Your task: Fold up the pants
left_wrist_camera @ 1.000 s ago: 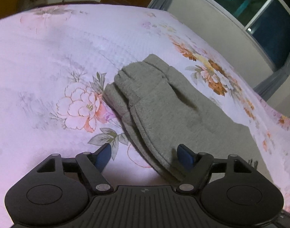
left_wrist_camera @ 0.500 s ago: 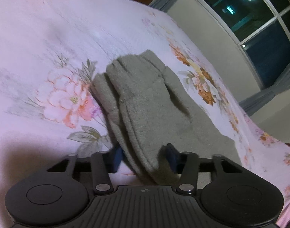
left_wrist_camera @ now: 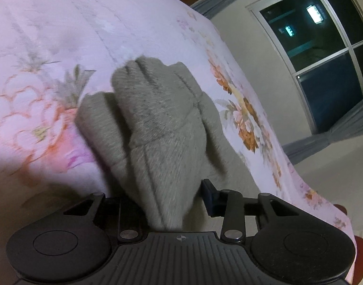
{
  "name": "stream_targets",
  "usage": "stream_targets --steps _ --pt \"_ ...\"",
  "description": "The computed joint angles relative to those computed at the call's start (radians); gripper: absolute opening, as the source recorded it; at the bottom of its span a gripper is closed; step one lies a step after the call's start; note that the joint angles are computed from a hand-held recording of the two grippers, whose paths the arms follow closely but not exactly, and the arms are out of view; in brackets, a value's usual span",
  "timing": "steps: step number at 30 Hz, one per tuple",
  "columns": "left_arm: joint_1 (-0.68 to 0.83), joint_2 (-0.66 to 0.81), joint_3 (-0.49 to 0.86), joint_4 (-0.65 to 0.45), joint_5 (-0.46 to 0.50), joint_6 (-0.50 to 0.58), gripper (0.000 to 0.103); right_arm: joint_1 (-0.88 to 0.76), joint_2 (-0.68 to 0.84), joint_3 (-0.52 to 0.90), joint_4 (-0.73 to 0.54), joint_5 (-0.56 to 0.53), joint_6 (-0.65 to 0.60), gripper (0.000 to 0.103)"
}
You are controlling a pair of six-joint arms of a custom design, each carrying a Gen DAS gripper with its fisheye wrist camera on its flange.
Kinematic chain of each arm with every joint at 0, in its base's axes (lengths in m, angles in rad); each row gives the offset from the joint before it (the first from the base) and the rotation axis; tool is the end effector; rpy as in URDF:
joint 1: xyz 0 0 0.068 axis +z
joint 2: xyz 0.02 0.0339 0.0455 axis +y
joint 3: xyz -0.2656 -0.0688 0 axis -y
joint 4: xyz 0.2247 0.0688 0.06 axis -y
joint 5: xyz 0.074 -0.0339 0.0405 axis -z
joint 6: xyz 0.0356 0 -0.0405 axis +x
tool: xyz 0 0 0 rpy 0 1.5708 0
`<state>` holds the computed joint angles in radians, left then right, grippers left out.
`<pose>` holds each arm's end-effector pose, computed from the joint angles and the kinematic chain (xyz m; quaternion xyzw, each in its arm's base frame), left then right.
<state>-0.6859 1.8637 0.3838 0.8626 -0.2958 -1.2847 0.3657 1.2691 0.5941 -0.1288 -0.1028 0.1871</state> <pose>0.2116 -0.1598 0.0869 -0.3238 0.8198 -0.3059 0.3599 0.2134 0.0856 0.1948 -0.1017 0.9207 0.1478 0.3465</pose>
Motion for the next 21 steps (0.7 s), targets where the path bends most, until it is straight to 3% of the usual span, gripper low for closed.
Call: stream_targets --steps 6,11,15,21 --pt "0.003 0.024 0.065 -0.068 -0.012 0.022 0.022 -0.02 -0.013 0.025 -0.029 -0.005 -0.03 0.055" --pt "-0.009 -0.015 0.077 -0.134 -0.031 0.038 0.017 -0.126 -0.109 0.042 -0.077 0.05 -0.13 0.055" --pt "-0.031 -0.066 0.099 -0.213 -0.07 0.069 0.015 -0.244 -0.096 0.046 -0.098 0.059 -0.168 0.055" --pt "-0.09 -0.163 0.179 -0.376 -0.175 0.221 0.015 -0.283 -0.037 0.015 -0.095 0.049 -0.193 0.056"
